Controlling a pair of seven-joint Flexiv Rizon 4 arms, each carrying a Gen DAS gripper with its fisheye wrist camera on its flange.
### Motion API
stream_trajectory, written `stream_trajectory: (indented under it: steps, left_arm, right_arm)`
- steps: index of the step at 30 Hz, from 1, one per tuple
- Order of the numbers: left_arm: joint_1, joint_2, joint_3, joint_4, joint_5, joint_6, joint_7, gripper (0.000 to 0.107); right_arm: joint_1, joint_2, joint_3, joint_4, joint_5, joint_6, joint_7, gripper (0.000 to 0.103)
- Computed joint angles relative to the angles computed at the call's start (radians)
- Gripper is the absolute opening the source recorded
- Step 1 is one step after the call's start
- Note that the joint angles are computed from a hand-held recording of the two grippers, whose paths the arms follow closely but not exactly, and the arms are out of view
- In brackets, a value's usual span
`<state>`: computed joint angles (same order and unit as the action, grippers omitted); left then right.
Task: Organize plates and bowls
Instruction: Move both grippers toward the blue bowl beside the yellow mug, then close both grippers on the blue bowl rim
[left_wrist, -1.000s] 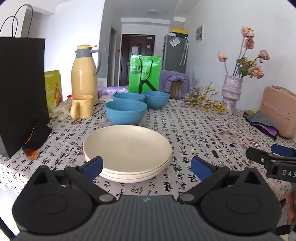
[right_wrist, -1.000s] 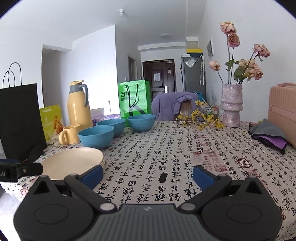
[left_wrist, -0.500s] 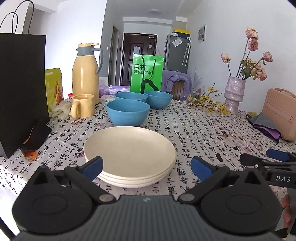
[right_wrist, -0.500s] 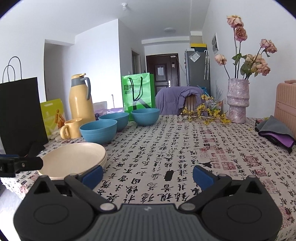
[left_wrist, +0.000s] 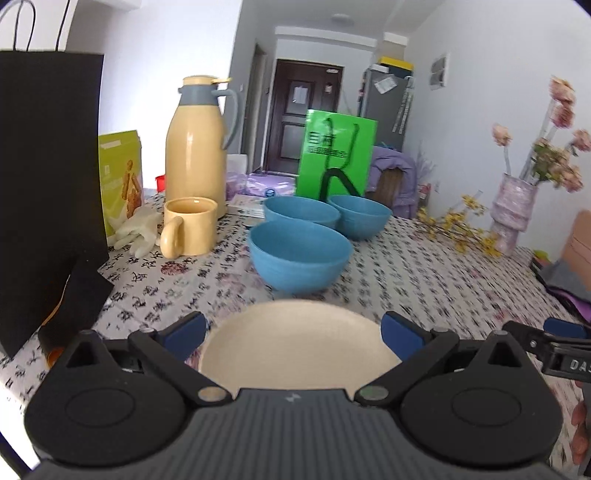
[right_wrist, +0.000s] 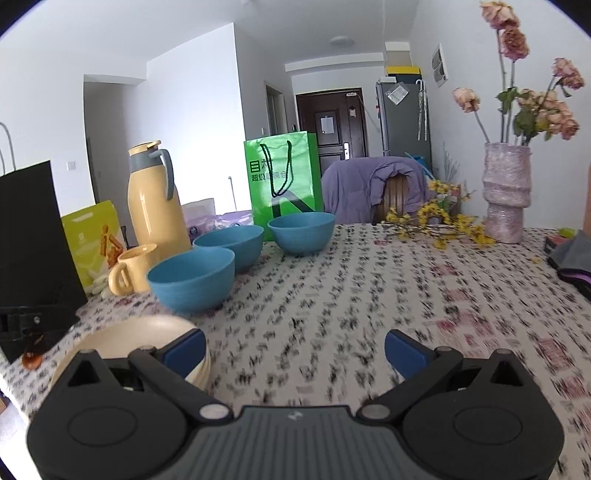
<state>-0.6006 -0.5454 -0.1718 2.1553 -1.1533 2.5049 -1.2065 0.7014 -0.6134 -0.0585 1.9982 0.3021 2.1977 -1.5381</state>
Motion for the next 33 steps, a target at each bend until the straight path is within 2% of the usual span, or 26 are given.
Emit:
stream_trajectory:
  steps: [5,9,12,17,19,20,21,23,25,26,28,29,31,33]
  left_arm:
    - [0.065,-0.019,0.024,-0.090,-0.015,-0.076,0.069,0.101]
    - [0.126,-0.033,0.041,-0.159,0.015,-0.169,0.100,0.090]
    - [0.151,-0.054,0.060,-0.227,-0.005,-0.247,0.144,0.081]
    - [0.192,-0.097,0.088,-0.334,-0.053,-0.409,0.196,0.060]
    - [0.189,-0.119,0.115,-0.374,-0.085,-0.471,0.207,0.050]
    - [0.202,-0.126,0.117,-0.383,-0.069,-0.499,0.190,0.048]
    - [0.214,-0.131,0.120,-0.390,-0.052,-0.526,0.176,0.045]
    - [0.194,-0.148,0.165,-0.419,-0.068,-0.583,0.174,0.040]
    - [0.181,-0.161,0.203,-0.439,-0.065,-0.629,0.162,0.029]
    - [0.160,-0.170,0.239,-0.450,-0.071,-0.660,0.152,0.028]
    - [0.094,-0.198,0.350,-0.473,-0.076,-0.725,0.105,0.020]
    - [0.088,-0.205,0.367,-0.476,-0.066,-0.740,0.087,0.018]
    - [0.110,-0.204,0.350,-0.476,-0.049,-0.753,0.065,0.012]
    - [0.146,-0.196,0.305,-0.468,-0.032,-0.741,0.055,0.011]
  right_arm:
    - [-0.053,-0.053,0.013,-0.145,-0.109,-0.103,0.059,0.103]
    - [-0.096,-0.117,0.028,-0.282,-0.215,-0.201,0.131,0.103]
    - [-0.180,-0.178,0.110,-0.399,-0.334,-0.281,0.209,0.102]
    - [-0.314,-0.310,0.295,-0.629,-0.522,-0.434,0.307,0.091]
    - [-0.355,-0.374,0.381,-0.733,-0.585,-0.514,0.314,0.079]
    - [-0.372,-0.409,0.428,-0.789,-0.608,-0.560,0.303,0.076]
    - [-0.377,-0.432,0.455,-0.828,-0.615,-0.595,0.292,0.069]
    - [-0.364,-0.475,0.475,-0.913,-0.606,-0.666,0.273,0.060]
    - [-0.351,-0.509,0.485,-0.980,-0.593,-0.720,0.250,0.050]
    - [-0.345,-0.522,0.490,-1.007,-0.584,-0.744,0.240,0.048]
    - [-0.337,-0.549,0.505,-1.060,-0.564,-0.799,0.219,0.034]
    - [-0.337,-0.558,0.516,-1.078,-0.553,-0.821,0.202,0.030]
    - [-0.334,-0.577,0.534,-1.115,-0.531,-0.866,0.173,0.017]
    - [-0.323,-0.583,0.519,-1.130,-0.507,-0.875,0.166,0.016]
